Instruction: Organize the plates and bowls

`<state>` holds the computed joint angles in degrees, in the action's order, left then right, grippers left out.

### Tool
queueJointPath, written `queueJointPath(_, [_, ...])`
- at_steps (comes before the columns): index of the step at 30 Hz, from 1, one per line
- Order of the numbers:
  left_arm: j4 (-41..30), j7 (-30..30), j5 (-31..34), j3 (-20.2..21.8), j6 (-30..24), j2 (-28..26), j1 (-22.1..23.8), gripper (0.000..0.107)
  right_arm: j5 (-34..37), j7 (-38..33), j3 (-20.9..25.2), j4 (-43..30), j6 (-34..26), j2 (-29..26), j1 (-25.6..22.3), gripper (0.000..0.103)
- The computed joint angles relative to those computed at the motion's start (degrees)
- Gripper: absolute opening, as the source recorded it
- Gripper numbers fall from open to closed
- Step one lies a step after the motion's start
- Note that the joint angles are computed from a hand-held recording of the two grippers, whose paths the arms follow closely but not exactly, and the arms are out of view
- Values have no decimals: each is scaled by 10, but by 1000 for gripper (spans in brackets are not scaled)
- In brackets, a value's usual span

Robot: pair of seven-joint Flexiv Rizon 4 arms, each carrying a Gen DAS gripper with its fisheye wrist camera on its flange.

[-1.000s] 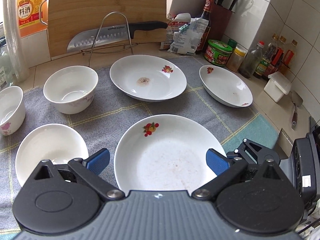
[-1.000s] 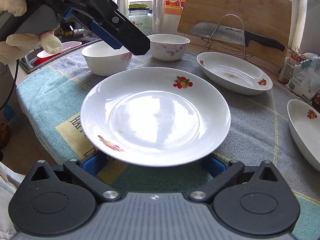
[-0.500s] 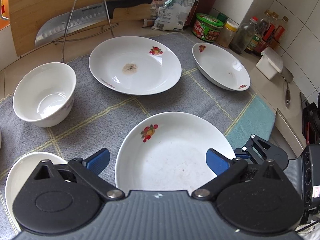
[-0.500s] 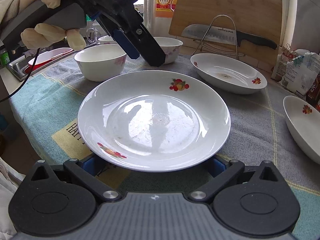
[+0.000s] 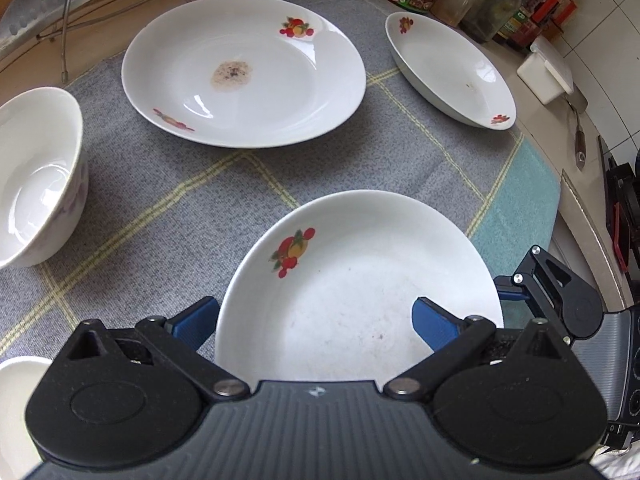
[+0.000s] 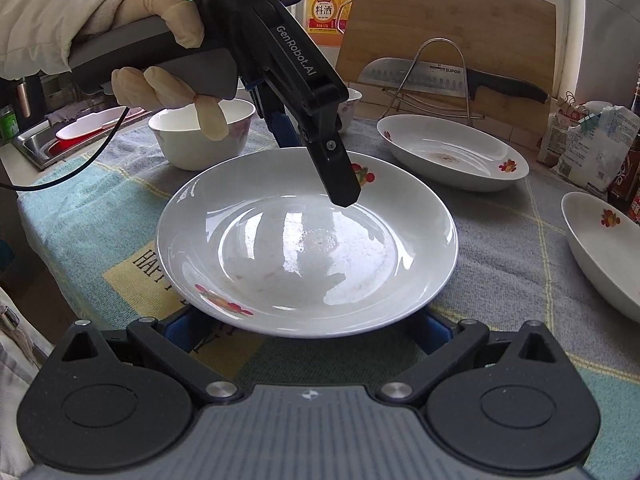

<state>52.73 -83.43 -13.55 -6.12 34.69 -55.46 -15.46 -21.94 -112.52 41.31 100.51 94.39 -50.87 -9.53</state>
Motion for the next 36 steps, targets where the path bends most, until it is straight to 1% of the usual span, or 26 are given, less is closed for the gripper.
queueJointPath(3, [-25,14,-2,-4,-34,-11,3,101,-3,-3,5,4,17,-7,-6,103])
queueJointPath(7, [-53,31,-9,-8,-68,-23,8,102,-21,7,6,8,33,-14,-11,103])
queueJointPath(15, [-55,39,-21,-10,-77,-25,13,102,-57,42,-8,16,54,-15,-9,103])
queueJointPath(21, [-65,50,-6,-1,-84,-27,3,102,-92,74,-21,24,75,-16,-10,103])
queueJointPath(25, [-82,62,8,3,-100,-32,-3,102,-111,99,-36,26,84,-12,-3,103])
queueJointPath(29, [-113,68,10,5,-130,-45,-4,102,-123,126,-57,31,95,-4,8,103])
queueJointPath(34, [-142,73,3,0,-157,-60,-1,101,-134,162,-91,39,114,10,29,103])
queueJointPath(36, [-151,81,-6,-6,-171,-65,3,101,-146,175,-94,39,113,10,29,103])
